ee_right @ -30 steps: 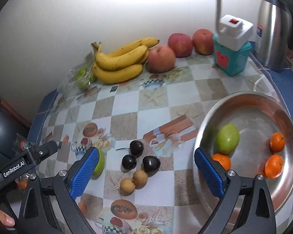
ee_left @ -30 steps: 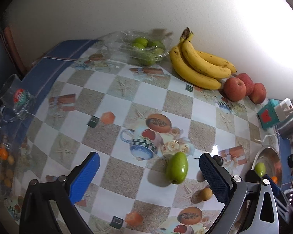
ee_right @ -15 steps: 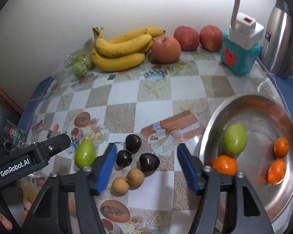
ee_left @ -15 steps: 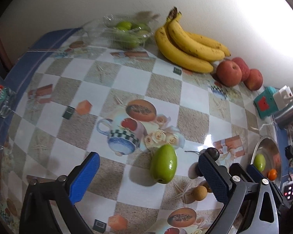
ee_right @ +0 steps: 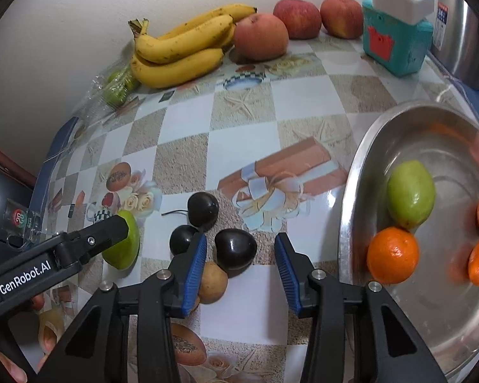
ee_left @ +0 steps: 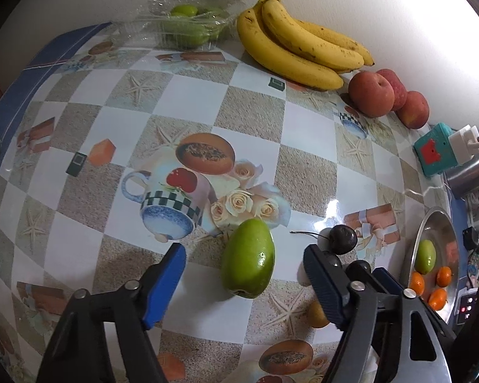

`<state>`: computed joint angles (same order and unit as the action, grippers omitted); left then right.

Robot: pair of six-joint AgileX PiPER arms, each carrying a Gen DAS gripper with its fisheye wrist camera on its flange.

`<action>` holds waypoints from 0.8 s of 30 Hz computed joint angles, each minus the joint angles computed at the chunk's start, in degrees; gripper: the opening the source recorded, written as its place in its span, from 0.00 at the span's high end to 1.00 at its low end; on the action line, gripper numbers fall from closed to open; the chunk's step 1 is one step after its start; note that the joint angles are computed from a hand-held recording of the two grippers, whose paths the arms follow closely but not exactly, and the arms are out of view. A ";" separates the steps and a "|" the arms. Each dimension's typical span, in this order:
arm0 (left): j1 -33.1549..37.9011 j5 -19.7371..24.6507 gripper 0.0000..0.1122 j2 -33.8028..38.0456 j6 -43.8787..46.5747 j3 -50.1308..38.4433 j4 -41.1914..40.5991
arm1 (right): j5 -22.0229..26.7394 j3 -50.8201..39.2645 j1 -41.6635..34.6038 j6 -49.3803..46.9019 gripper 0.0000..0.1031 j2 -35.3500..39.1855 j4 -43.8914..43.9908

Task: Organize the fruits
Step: 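Grasp another green pear with the left tool while the right tool grasps a dark plum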

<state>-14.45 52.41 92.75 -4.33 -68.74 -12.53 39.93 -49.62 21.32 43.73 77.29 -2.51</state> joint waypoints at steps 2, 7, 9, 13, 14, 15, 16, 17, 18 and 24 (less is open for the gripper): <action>-0.10 0.00 0.32 0.46 0.14 -0.05 -0.37 | -0.08 0.14 0.18 0.58 0.57 0.36 -0.51; -0.09 -0.23 0.34 1.42 0.65 -0.08 -1.54 | -0.45 0.50 0.02 1.06 0.58 0.07 -0.55; -0.26 -0.40 0.34 1.48 0.49 -0.06 -1.36 | -0.59 0.57 -0.04 1.08 0.60 -0.02 -0.46; -0.37 -0.28 0.41 1.49 0.36 -0.11 -1.19 | -1.61 0.77 -0.63 -0.35 0.61 -0.31 1.33; -0.40 -0.23 0.41 1.59 0.31 -0.19 -1.18 | -1.48 0.67 -0.54 -0.41 0.62 -0.16 1.24; -0.42 -0.23 0.42 1.58 0.28 -0.16 -1.19 | -1.20 0.45 -0.32 -0.04 0.63 0.00 0.73; -0.45 -0.27 0.43 1.61 0.23 -0.14 -1.21 | -1.11 0.34 -0.23 0.05 0.63 0.16 0.54; -0.50 -0.32 0.44 1.64 0.17 -0.14 -1.17 | -1.07 0.29 -0.17 0.20 0.63 0.21 0.39; -0.50 -0.25 0.45 1.63 0.15 -0.16 -1.12 | -1.14 0.30 -0.21 0.19 0.64 0.24 0.43; -0.57 -0.21 0.53 1.89 0.24 -0.26 -1.05 | -1.51 0.41 -0.64 -1.21 0.70 0.25 1.65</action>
<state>-15.01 52.21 94.65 -4.10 -69.00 -13.58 38.42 -49.22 20.68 42.52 77.53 -0.86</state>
